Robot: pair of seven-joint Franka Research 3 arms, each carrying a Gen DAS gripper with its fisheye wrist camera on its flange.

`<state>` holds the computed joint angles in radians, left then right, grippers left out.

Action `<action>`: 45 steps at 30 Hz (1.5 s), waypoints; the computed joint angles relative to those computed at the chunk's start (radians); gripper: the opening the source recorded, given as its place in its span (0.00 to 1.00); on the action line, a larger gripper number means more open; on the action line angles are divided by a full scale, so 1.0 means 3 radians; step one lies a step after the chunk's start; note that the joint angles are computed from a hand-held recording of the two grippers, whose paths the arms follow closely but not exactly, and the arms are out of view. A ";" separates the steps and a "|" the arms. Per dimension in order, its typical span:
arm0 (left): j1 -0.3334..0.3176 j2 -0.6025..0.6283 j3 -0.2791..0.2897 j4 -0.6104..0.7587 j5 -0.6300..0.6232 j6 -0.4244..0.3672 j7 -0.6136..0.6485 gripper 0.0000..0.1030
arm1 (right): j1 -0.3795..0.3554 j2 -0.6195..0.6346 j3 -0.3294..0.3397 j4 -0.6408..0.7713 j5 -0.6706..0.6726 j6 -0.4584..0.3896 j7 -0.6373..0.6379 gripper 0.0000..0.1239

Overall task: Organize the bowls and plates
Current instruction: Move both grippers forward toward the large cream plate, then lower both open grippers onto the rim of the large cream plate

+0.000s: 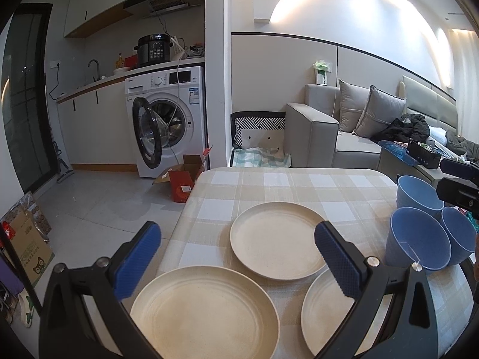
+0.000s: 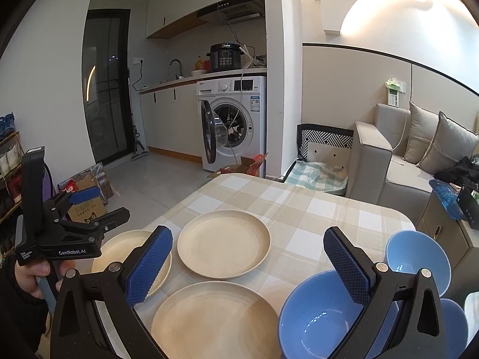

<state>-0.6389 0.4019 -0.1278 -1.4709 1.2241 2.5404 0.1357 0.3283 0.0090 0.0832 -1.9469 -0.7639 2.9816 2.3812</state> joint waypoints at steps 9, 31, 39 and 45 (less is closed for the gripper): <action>0.0039 0.0170 0.0040 0.0277 -0.0223 0.0063 0.0245 1.00 | 0.0116 0.0285 -0.0081 0.0408 0.0633 -0.0219 -0.0611 0.83; -0.0064 0.0783 0.0255 0.1022 -0.1023 -0.0099 0.0949 1.00 | 0.0380 0.1021 -0.0311 0.1276 0.1703 -0.0811 -0.1494 0.83; -0.0061 0.0963 0.0282 0.1234 -0.1263 -0.0160 0.1138 1.00 | 0.0425 0.1367 -0.0354 0.1729 0.1920 -0.1135 -0.1578 0.83; -0.0069 0.1125 0.0296 0.1433 -0.1430 -0.0242 0.1307 1.00 | 0.0466 0.1587 -0.0403 0.2017 0.1979 -0.1342 -0.1547 0.83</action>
<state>-0.6597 0.7392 -0.0389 -1.0411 0.7950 2.4678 0.5279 0.4680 0.4852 -0.0376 -1.3419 -0.1701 2.5792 1.9170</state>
